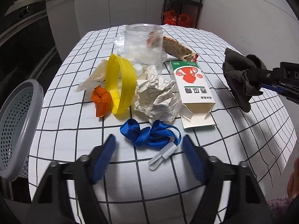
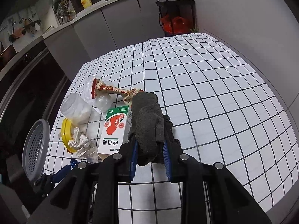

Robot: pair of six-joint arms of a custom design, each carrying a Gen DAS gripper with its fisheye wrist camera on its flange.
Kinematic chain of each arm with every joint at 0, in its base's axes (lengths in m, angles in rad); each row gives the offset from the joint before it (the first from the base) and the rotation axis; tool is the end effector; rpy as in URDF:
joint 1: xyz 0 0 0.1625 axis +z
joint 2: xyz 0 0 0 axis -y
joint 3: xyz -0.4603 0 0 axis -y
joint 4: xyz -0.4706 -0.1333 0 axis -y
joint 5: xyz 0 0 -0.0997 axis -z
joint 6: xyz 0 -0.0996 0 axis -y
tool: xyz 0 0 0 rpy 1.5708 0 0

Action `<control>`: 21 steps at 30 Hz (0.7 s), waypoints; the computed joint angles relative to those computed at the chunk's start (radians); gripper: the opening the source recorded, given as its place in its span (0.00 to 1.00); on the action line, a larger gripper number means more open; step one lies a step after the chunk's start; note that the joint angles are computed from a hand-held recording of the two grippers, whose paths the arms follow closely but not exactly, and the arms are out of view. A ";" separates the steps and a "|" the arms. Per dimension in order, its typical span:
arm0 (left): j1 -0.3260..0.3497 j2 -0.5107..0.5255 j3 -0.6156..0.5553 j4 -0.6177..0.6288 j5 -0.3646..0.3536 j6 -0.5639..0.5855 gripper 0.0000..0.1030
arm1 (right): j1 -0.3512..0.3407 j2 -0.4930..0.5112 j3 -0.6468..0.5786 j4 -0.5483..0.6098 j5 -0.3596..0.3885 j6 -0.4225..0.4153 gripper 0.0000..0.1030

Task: Collect trash
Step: 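Grasp the blue ribbon with white clip with the left gripper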

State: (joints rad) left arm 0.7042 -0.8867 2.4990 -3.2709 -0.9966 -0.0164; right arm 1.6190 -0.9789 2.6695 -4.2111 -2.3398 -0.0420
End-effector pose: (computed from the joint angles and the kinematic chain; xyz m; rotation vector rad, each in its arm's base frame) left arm -0.1668 -0.3876 -0.0255 1.0517 2.4057 -0.4355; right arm 0.0792 -0.3133 0.1167 -0.3505 -2.1719 1.1100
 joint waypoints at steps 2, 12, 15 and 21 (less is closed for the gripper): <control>0.005 -0.007 -0.001 0.010 -0.014 0.006 0.47 | 0.007 0.003 -0.002 -0.001 -0.005 0.000 0.23; 0.005 -0.082 0.036 -0.014 -0.040 0.056 0.16 | 0.056 0.024 -0.025 0.004 -0.035 0.008 0.23; 0.001 -0.128 0.054 -0.017 -0.035 0.065 0.15 | 0.080 0.030 -0.033 0.001 -0.041 0.011 0.23; 0.018 -0.235 0.071 0.003 -0.011 0.082 0.12 | 0.158 0.054 -0.066 -0.010 -0.064 0.013 0.23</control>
State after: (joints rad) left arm 0.7224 -1.1213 2.5700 -3.2683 -1.0075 0.0653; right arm 1.7767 -0.9250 2.6034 -4.2206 -2.4038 -0.0286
